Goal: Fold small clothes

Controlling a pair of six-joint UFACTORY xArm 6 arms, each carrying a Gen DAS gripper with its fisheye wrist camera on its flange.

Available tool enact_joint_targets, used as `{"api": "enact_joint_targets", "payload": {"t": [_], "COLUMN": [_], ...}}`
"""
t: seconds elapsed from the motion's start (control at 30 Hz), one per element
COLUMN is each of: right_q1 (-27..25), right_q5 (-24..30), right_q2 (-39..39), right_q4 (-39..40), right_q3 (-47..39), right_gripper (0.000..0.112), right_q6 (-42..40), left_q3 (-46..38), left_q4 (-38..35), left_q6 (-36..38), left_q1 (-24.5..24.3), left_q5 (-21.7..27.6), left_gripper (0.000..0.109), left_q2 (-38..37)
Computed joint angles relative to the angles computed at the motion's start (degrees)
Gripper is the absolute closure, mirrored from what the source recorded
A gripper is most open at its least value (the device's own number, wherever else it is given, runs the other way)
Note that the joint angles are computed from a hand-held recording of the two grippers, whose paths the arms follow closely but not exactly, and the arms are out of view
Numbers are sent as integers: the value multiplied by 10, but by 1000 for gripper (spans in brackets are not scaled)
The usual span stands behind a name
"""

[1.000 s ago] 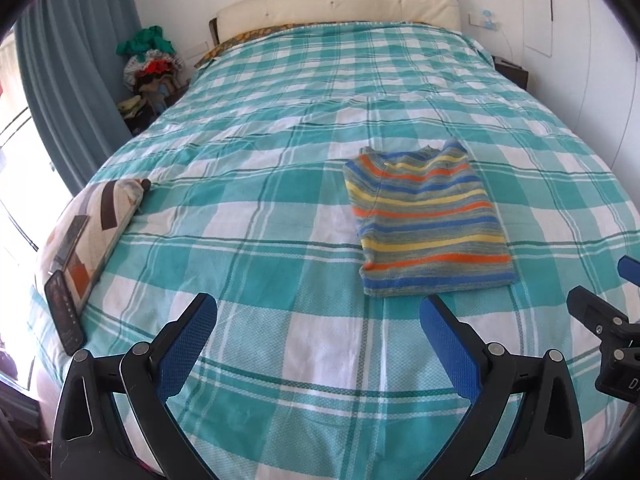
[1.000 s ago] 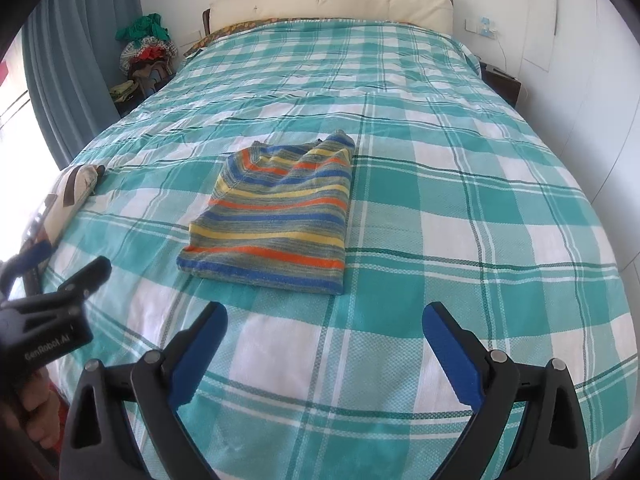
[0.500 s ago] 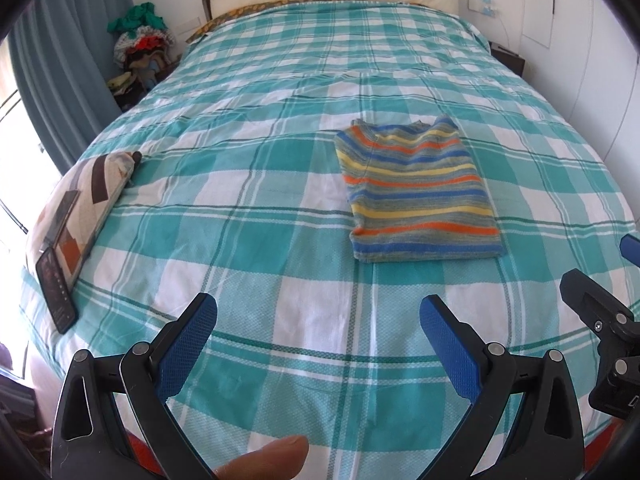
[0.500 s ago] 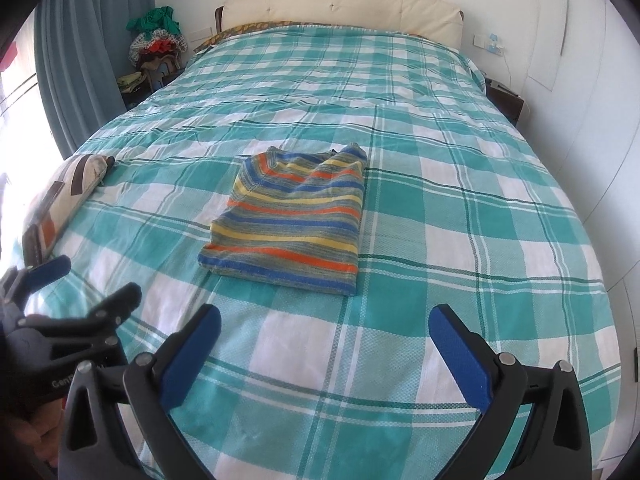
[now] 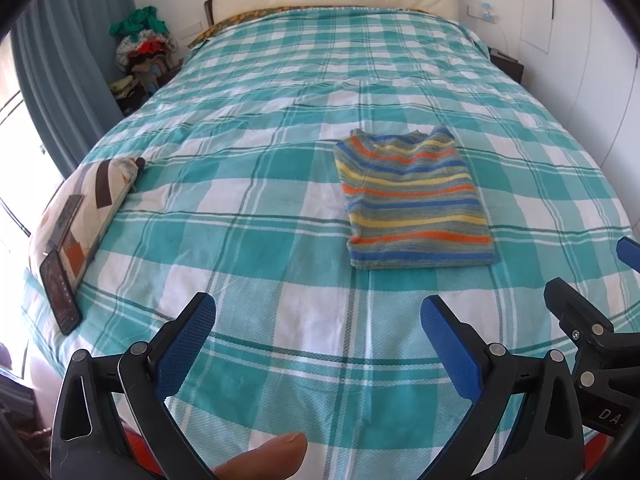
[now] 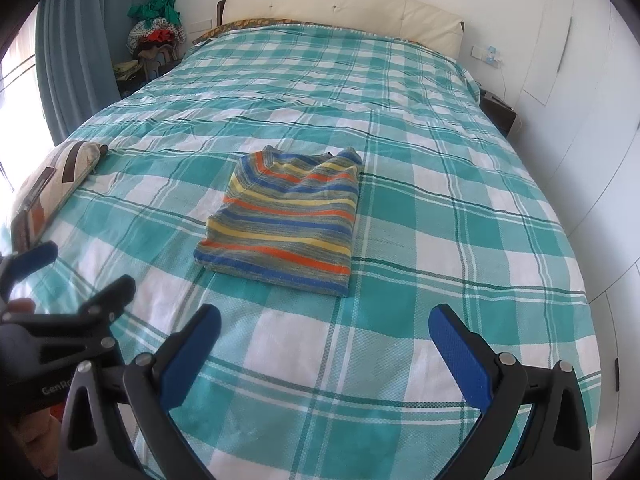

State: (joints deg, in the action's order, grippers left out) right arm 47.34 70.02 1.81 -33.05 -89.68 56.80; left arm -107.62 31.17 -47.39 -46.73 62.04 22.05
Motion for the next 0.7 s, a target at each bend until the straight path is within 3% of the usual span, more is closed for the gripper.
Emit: {"api": "enact_joint_targets", "payload": {"t": [0.7], "right_q1": [-3], "right_q5": [28], "right_q2": [3], "right_q4": [-2], "right_q3": [-19], "right_gripper": [10], "right_q6": [-13], "left_q3": [-25], "left_q4": [-54], "left_q6": [-16], "left_q1": [17], "left_q5": [22], "left_gripper": [6], "left_q2": [14]}}
